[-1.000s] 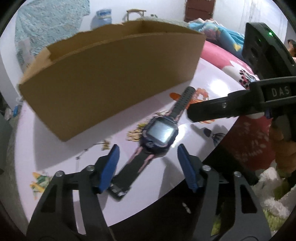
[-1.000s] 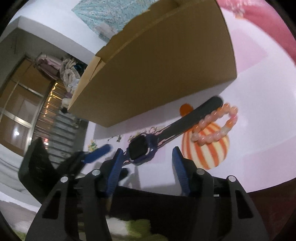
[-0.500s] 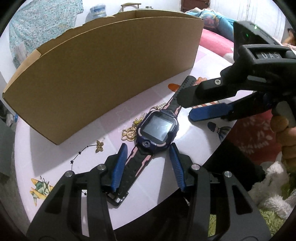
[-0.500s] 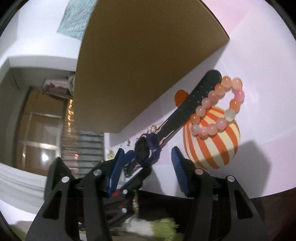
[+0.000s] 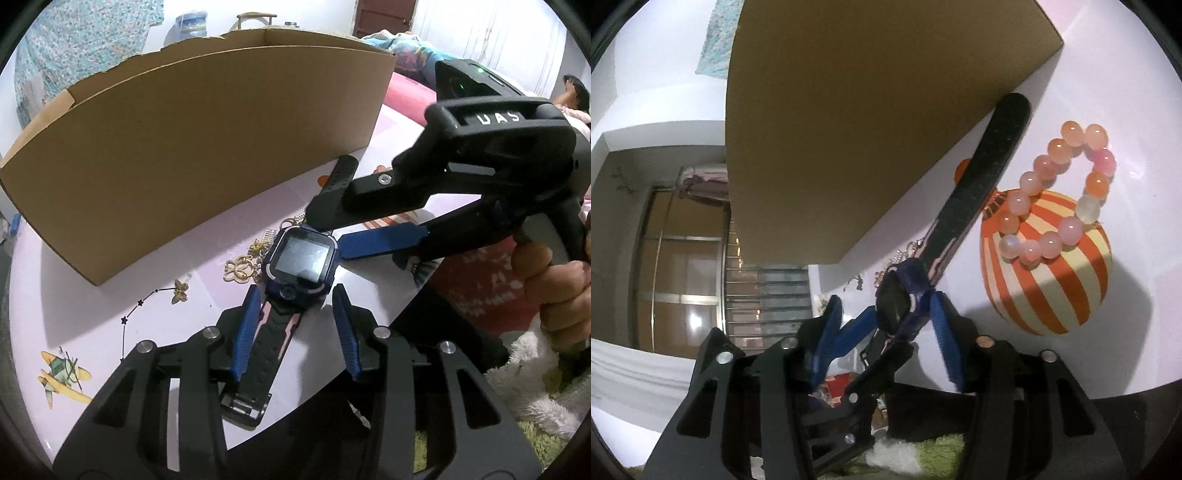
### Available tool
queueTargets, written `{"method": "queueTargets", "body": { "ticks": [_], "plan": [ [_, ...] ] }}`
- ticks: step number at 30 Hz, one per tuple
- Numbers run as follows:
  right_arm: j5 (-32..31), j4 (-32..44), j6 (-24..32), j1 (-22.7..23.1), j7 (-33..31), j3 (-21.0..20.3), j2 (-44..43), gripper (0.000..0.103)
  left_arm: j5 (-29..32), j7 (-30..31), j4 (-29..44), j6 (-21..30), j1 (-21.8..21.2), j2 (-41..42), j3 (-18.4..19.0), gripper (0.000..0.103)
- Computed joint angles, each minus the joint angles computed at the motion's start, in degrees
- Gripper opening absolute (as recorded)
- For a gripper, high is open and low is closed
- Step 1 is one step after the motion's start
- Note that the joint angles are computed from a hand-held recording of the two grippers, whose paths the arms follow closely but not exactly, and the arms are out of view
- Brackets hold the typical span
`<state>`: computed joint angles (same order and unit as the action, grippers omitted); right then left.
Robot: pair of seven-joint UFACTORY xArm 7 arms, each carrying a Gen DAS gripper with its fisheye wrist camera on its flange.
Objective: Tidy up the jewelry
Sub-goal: 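Grasp the watch body with the left tool while the right tool grasps the strap end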
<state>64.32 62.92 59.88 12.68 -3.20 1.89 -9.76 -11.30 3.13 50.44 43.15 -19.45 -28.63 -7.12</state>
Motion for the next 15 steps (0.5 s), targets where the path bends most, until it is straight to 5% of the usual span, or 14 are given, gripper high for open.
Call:
{"method": "queueTargets", "body": {
  "ticks": [9, 15],
  "plan": [
    [7.21, -1.70, 1.32, -0.66, -2.62, -1.16, -0.75, 0.042, 2.88, -1.16, 1.86, 1.36, 0.75, 1.33, -1.71, 0.038],
    [7.61, -1.60, -0.57, -0.28, -2.38, -0.08, -0.26, 0.042, 3.04, -3.09, 1.17, 0.70, 1.06, 0.87, -0.92, 0.018]
  ]
}}
